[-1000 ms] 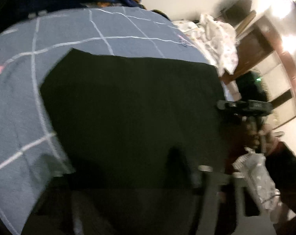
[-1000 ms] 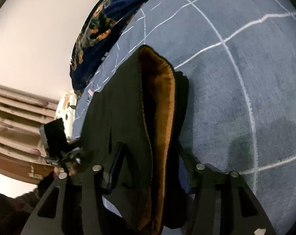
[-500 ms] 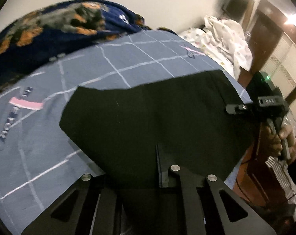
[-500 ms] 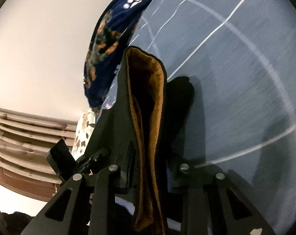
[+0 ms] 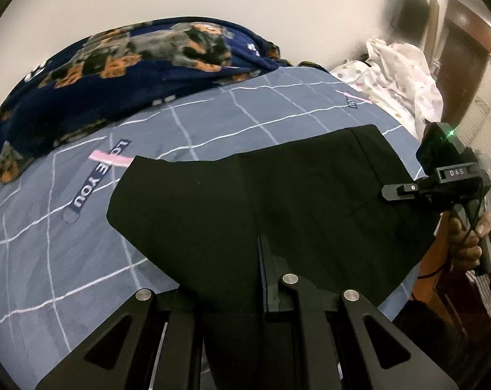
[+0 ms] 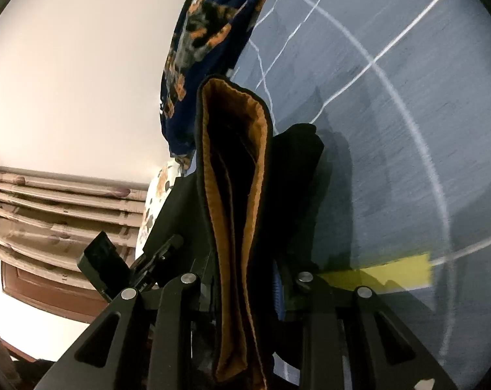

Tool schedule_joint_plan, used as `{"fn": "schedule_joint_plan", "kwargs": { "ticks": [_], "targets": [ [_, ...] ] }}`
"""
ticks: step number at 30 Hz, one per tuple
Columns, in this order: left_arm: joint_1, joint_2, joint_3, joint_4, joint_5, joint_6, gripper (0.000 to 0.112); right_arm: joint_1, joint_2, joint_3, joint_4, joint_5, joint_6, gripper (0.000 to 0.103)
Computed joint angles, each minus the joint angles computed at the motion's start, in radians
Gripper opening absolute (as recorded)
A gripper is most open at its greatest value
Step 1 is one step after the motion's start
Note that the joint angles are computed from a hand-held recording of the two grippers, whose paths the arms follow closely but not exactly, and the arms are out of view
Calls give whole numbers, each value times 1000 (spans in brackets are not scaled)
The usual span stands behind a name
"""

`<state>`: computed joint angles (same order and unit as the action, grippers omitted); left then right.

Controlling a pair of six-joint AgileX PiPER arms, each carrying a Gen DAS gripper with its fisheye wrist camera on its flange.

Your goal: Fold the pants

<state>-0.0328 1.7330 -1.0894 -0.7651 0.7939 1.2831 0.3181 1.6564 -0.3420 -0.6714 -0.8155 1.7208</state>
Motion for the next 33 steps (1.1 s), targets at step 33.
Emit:
{"fn": "schedule_joint_plan", "kwargs": {
  "ticks": [33],
  "targets": [
    [119,41,-43,-11,28,56,11,107,-8,-155,-23,154,151,25]
  ]
}}
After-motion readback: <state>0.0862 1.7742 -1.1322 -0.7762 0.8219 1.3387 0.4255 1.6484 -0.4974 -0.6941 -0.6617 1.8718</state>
